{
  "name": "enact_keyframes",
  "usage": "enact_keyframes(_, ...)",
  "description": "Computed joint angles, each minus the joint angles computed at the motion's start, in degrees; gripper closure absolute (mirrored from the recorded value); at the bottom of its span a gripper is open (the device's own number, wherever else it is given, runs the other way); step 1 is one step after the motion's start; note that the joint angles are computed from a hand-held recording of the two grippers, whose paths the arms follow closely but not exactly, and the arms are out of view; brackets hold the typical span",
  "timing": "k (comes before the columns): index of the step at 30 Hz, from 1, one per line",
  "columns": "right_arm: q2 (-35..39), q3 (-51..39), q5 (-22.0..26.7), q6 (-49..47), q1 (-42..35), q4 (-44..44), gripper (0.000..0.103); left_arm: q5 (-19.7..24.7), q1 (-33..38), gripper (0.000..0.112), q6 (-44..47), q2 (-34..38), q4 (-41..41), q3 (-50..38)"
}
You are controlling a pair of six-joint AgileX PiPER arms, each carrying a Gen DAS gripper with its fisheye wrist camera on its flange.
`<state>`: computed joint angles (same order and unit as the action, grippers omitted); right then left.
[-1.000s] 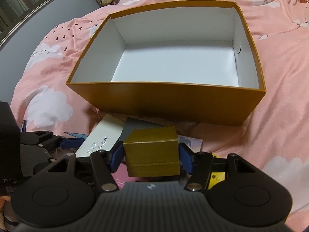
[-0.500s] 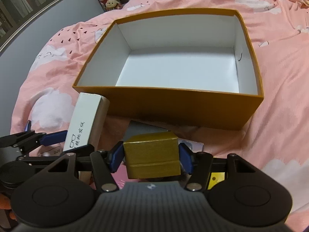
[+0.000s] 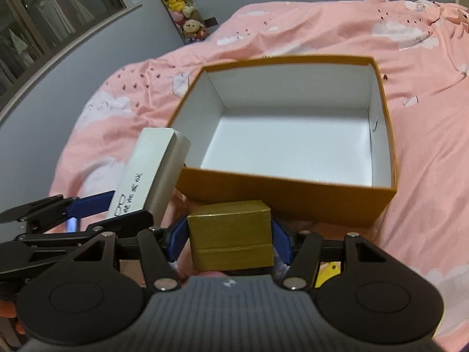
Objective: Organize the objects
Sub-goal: 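Carry the white box with the left gripper while the right carries the gold cube into the box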
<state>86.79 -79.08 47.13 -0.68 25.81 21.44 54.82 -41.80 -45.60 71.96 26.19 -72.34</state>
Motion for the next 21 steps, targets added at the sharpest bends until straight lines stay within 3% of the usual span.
enact_keyframes(10, 0.29, -8.35, -1.35, -3.28, -1.94, -0.40, 0.041, -5.82, 6.49, 0.044, 7.58, 5.50, -4.12, -9.13)
enact_keyframes(21, 10.87, -16.71, -5.19, 2.76, -3.75, -7.90, 0.041, -7.23, 9.85, 0.044, 0.39, 21.27, 4.51, -18.28)
